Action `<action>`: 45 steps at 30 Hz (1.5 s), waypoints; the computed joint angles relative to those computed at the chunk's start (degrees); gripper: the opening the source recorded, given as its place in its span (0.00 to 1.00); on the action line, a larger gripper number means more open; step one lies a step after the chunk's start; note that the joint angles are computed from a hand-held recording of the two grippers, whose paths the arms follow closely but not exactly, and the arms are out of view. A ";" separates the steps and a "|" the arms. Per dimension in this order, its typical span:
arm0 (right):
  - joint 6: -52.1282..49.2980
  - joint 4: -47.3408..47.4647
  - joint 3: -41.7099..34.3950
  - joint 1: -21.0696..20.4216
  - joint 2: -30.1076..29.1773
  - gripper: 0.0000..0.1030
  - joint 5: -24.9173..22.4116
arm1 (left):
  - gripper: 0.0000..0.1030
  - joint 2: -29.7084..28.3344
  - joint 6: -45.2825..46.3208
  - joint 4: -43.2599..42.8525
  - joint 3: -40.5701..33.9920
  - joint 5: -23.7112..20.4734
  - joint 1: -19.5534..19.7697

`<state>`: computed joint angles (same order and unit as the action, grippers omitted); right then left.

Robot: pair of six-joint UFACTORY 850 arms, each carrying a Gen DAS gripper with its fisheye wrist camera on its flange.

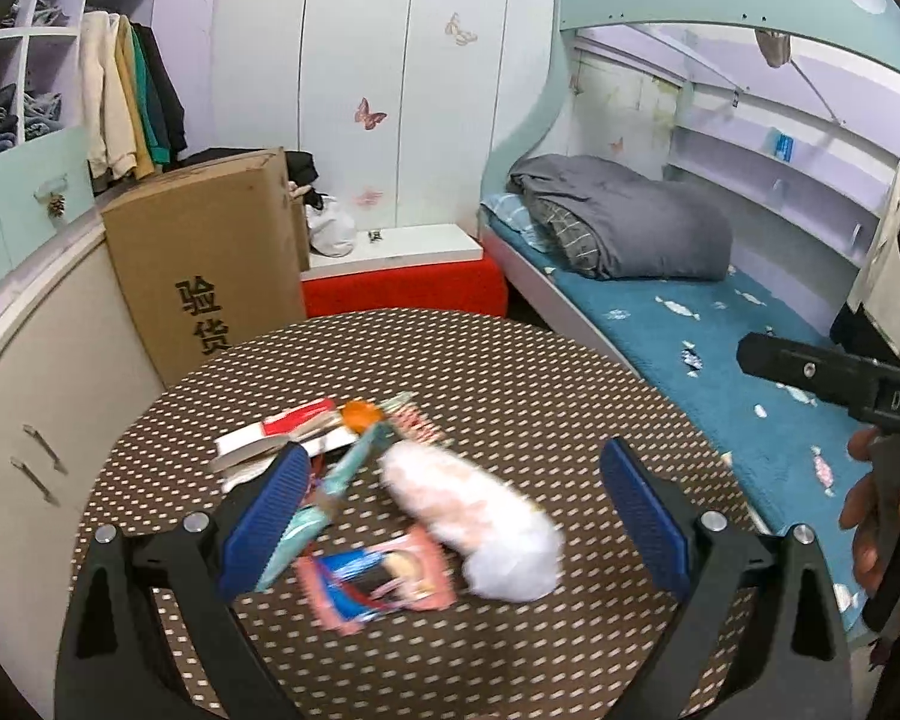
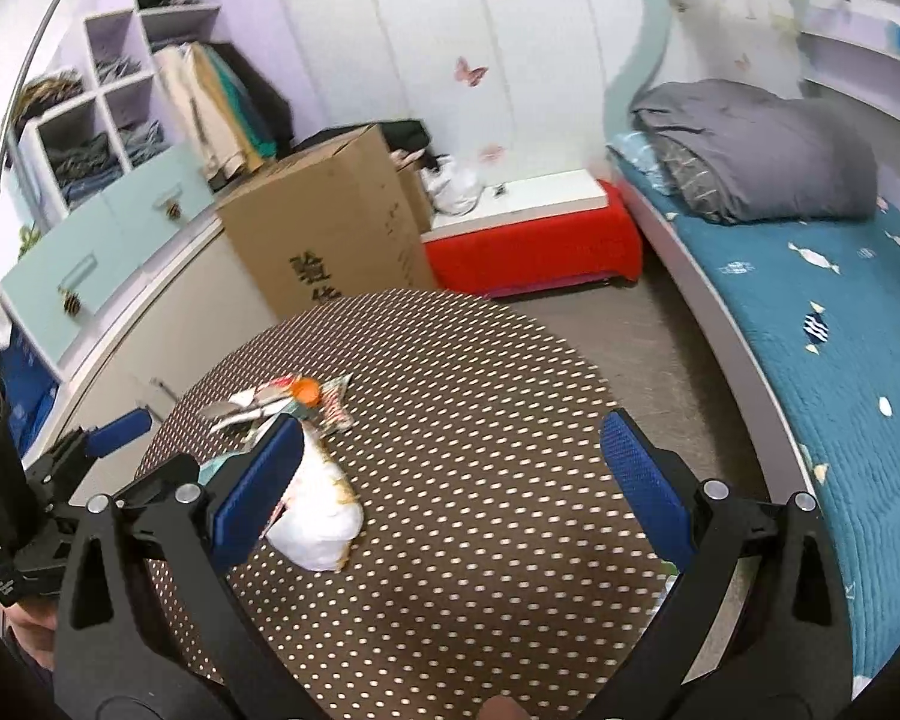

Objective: Collect trash
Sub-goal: 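Move both grippers back over the table of trash, then grasp the white plastic bag with the right gripper while the left grasps the blue snack wrapper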

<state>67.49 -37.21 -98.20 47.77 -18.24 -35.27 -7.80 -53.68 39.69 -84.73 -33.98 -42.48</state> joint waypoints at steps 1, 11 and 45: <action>-1.59 1.07 -0.88 0.10 -0.86 0.94 -0.06 | 0.92 0.47 0.07 0.10 0.67 0.05 0.11; -19.35 15.01 -9.50 0.48 -10.47 0.94 -0.59 | 0.92 5.96 3.19 2.66 9.69 0.16 1.79; -17.34 14.30 1.73 -0.92 -3.77 0.39 2.17 | 0.38 -7.76 77.98 -41.83 -2.90 -9.55 8.10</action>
